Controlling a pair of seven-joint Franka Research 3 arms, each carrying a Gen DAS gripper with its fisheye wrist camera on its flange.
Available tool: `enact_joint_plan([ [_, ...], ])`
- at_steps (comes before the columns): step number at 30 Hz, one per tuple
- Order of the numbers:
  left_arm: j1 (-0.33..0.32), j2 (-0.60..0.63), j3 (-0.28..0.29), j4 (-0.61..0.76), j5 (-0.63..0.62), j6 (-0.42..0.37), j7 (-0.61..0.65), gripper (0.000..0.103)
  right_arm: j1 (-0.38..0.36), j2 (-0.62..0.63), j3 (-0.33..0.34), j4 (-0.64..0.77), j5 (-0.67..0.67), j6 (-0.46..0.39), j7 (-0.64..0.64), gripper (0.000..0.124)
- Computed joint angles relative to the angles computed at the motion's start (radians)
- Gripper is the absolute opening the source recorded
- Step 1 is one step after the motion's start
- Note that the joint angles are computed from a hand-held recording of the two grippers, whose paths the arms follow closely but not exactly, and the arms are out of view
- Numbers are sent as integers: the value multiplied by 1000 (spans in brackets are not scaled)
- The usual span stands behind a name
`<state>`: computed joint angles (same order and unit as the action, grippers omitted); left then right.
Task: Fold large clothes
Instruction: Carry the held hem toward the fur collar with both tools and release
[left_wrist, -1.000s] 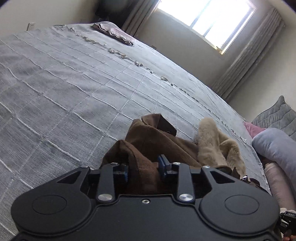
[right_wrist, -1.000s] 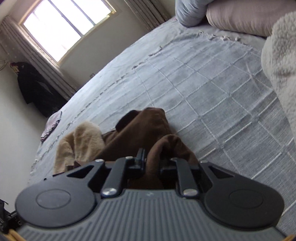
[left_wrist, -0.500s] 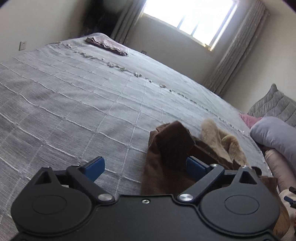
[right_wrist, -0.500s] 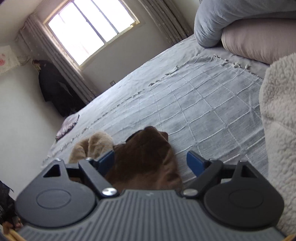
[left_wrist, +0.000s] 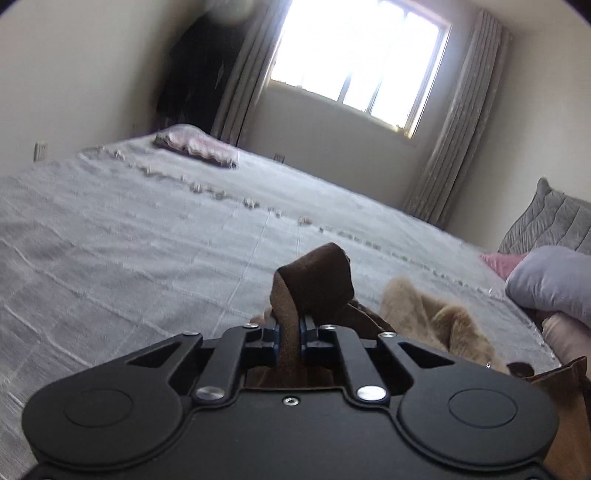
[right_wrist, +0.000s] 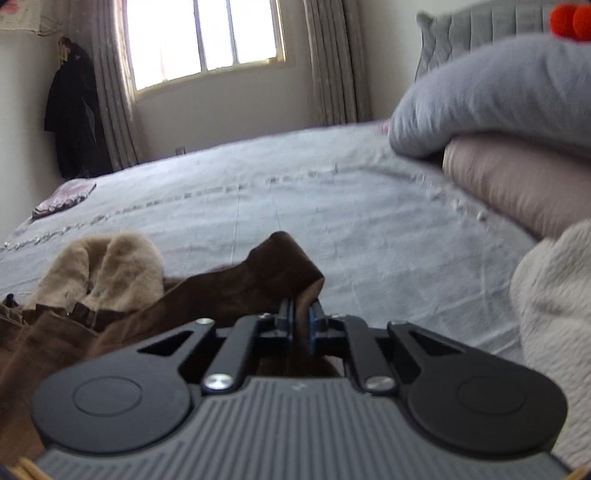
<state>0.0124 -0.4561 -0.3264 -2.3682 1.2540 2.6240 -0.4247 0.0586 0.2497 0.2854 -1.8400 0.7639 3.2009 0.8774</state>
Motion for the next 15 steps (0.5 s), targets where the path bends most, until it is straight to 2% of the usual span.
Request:
enact_joint_plan([
  [1, 13, -10, -12, 12, 38, -10, -25, 10, -52, -5, 71, 4, 52, 48, -81, 6],
  [2, 26, -10, -26, 29, 81, -28, -48, 9, -74, 0, 106, 11, 42, 100, -92, 4],
  [3, 34, -1, -36, 54, 112, -57, -53, 9, -71, 12, 107, 14, -39, 168, -35, 2],
  [4, 40, 18, -39, 80, 149, -74, -61, 9, -48, 26, 73, 25, -158, 200, 78, 2],
  [5, 42, 42, -38, 107, 180, -97, -61, 9, 9, 40, 4, 51, -210, 219, 141, 0],
  [6, 44, 72, -34, 133, 206, -117, -68, 9, 94, 72, -84, 100, -195, 259, 134, 0],
  [7, 43, 105, -22, 157, 223, -124, -77, 9, 176, 108, -171, 170, -138, 248, 102, 0],
  [8, 40, 147, -11, 184, 223, -137, -66, 10, 251, 142, -258, 245, -59, 201, 65, 0],
  [9, 33, 195, -2, 213, 206, -165, -36, 10, 311, 176, -346, 301, -48, 141, 97, 0],
  [11, 11, 306, 22, 272, 125, -209, 89, 15, 412, 236, -520, 375, -131, -6, 276, 0],
  [12, -3, 356, 37, 295, 66, -225, 150, 16, 468, 268, -607, 420, -85, -100, 288, 3],
  [13, -15, 397, 51, 308, 26, -235, 182, 21, 510, 296, -671, 458, 30, -177, 231, 3],
  [14, -27, 427, 64, 317, -9, -247, 204, 34, 521, 317, -700, 484, 129, -250, 174, 4],
  [15, -38, 441, 76, 310, -16, -255, 183, 43, 503, 333, -694, 507, 166, -322, 156, 8],
])
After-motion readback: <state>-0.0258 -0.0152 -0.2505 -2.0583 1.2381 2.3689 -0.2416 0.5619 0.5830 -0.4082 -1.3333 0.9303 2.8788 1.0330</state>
